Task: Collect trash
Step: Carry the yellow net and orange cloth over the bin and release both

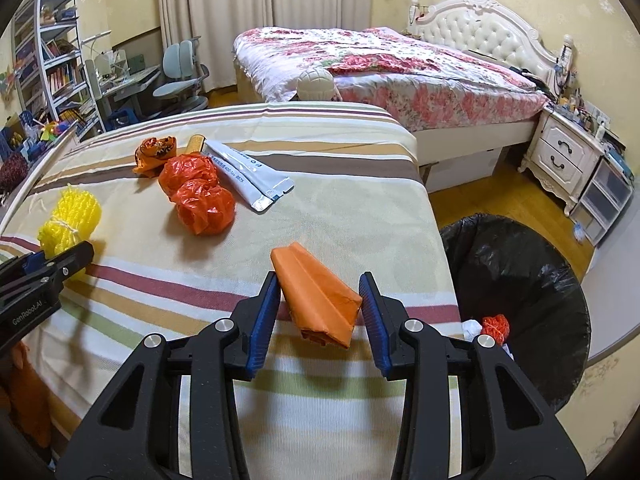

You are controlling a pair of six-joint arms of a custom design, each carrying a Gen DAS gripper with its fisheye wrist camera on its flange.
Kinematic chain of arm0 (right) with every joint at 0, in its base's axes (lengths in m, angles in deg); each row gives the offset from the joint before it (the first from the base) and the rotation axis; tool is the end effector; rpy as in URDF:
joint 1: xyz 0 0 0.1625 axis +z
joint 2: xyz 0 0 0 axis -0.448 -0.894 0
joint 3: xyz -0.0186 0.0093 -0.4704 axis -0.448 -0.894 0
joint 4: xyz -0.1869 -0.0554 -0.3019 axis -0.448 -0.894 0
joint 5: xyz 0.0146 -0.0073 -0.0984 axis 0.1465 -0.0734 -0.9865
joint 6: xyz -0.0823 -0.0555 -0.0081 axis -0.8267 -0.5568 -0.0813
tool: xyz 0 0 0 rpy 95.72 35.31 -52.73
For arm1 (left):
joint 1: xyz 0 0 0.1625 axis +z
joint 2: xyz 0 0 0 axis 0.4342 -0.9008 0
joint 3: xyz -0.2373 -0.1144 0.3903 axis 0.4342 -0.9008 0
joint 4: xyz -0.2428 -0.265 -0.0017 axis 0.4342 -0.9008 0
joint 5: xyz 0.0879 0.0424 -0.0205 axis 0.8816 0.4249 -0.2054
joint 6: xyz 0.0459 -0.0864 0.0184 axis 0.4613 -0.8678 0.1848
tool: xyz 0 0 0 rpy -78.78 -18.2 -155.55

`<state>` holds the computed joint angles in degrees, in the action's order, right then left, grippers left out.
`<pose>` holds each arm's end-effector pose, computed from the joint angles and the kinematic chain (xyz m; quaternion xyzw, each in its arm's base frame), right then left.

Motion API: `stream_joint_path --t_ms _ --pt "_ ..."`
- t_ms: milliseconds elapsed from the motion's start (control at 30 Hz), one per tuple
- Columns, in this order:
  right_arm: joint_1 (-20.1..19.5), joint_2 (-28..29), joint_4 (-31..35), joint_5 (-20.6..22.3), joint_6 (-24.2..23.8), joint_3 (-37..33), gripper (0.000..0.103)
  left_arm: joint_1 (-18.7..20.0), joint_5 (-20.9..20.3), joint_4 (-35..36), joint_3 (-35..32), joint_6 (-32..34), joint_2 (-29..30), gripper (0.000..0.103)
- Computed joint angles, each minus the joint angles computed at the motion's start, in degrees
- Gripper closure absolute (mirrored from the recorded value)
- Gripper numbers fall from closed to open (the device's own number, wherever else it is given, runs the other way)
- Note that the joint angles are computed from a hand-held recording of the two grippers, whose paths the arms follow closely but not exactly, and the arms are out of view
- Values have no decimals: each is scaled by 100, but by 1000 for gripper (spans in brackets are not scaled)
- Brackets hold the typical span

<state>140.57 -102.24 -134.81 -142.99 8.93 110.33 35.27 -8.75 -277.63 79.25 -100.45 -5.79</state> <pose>0.3636 -0.5872 -0.0719 0.4250 -0.8531 0.2117 0.2165 -0.0033 -0.4743 0.2885 -0.0954 0.7917 -0.4464 0.4060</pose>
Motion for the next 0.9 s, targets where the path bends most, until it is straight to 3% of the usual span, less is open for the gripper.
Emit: stream_joint_path --t_ms 433,700,900 --pt "-164 -394 -874 7 -18 528 63 -508 -258 -970 -182 841 645 57" --pt "-399 -581 -1253 -155 -56 510 63 -631 -681 -1251 -869 1636 1193 57" --pt "-605 -642 -1359 -278 -52 324 63 -628 -933 -1069 -1454 1931 1576 57"
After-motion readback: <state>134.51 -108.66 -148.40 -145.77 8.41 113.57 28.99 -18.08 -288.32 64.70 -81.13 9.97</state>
